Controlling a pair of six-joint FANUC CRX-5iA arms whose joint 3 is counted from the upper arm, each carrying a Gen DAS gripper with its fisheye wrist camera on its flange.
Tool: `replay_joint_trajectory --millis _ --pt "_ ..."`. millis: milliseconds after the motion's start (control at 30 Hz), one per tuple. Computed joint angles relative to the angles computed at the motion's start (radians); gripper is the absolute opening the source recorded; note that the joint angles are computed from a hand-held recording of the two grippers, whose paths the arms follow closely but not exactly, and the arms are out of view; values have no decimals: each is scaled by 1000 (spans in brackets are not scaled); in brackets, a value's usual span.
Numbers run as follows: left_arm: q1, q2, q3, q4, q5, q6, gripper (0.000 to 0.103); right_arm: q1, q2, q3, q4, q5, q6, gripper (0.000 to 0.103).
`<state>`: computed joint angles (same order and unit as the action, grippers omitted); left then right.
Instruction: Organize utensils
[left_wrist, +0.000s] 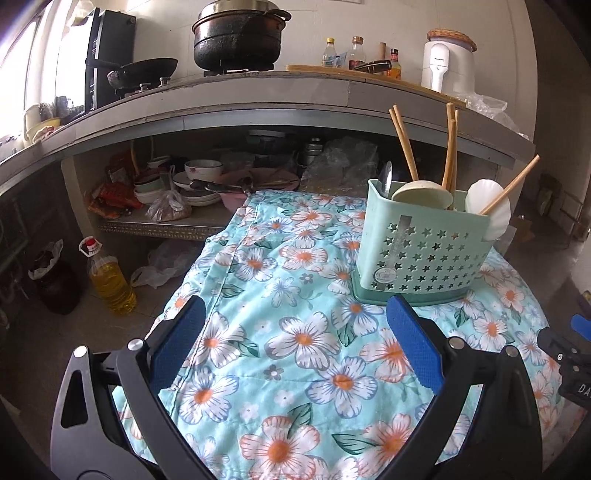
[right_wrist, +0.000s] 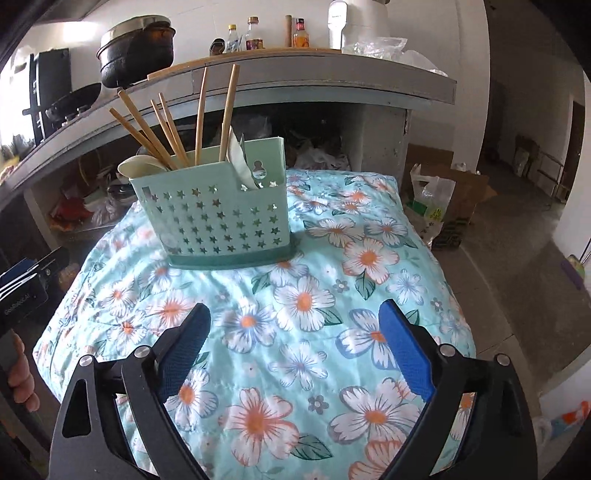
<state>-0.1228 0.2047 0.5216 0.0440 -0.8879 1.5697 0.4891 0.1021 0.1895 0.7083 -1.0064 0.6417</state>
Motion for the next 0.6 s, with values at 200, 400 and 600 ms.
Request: replay_joint_trajectory --millis 200,400,600 --pt "-43 53 126 -150 -129 110 95 12 32 34 31 -48 -15 93" --pt "-55 75 179 -216 -205 155 95 23 60 67 37 -85 -3 93" --pt "-49 79 198 -239 -238 183 95 29 78 94 28 -101 16 93"
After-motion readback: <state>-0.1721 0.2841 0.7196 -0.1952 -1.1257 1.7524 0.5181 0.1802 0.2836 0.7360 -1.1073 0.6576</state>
